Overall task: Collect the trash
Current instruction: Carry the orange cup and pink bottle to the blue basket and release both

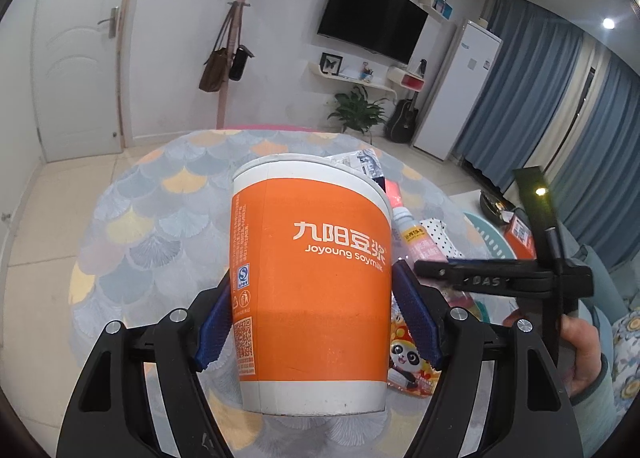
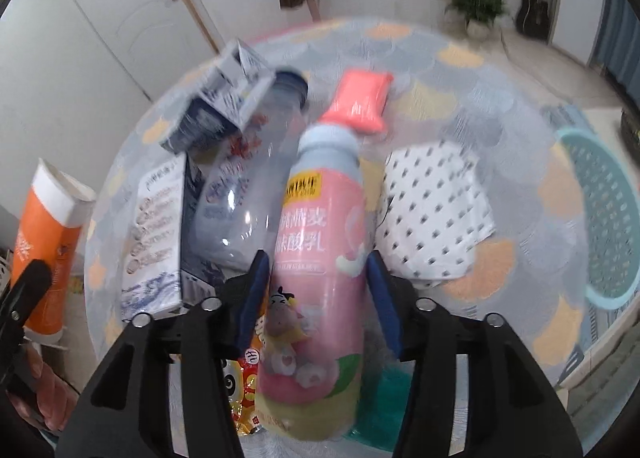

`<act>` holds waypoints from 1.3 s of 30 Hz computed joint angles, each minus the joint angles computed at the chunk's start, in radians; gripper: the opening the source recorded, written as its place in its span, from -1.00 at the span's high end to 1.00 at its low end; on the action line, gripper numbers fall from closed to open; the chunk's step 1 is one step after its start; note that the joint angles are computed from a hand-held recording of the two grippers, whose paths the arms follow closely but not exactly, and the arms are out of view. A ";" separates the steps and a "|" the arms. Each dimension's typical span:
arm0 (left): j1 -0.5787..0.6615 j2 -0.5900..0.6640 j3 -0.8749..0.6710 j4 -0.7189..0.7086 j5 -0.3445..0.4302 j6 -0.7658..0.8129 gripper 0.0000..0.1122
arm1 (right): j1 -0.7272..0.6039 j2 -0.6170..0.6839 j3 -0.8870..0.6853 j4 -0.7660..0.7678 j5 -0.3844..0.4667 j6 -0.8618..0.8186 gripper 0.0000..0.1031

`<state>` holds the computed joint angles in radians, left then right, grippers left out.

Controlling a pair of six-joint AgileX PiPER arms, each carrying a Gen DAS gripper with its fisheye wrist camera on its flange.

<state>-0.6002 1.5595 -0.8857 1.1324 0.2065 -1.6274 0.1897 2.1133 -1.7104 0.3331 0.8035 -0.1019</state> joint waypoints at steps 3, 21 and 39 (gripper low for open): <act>0.002 0.009 0.003 0.016 -0.012 -0.019 -0.28 | -0.009 0.035 -0.020 0.040 0.005 -0.018 0.04; -0.080 0.063 -0.199 -0.116 0.071 0.185 -0.28 | -0.133 -0.214 0.197 0.334 -0.126 -0.258 0.12; -0.214 0.510 -1.047 -0.702 0.328 0.930 -0.28 | -0.523 -0.299 0.228 0.641 -0.101 -0.519 0.12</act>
<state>-0.8137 2.0695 -1.9323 0.4307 0.5349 -0.6976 -0.3334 1.8143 -1.4822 0.9744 0.7020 -0.6212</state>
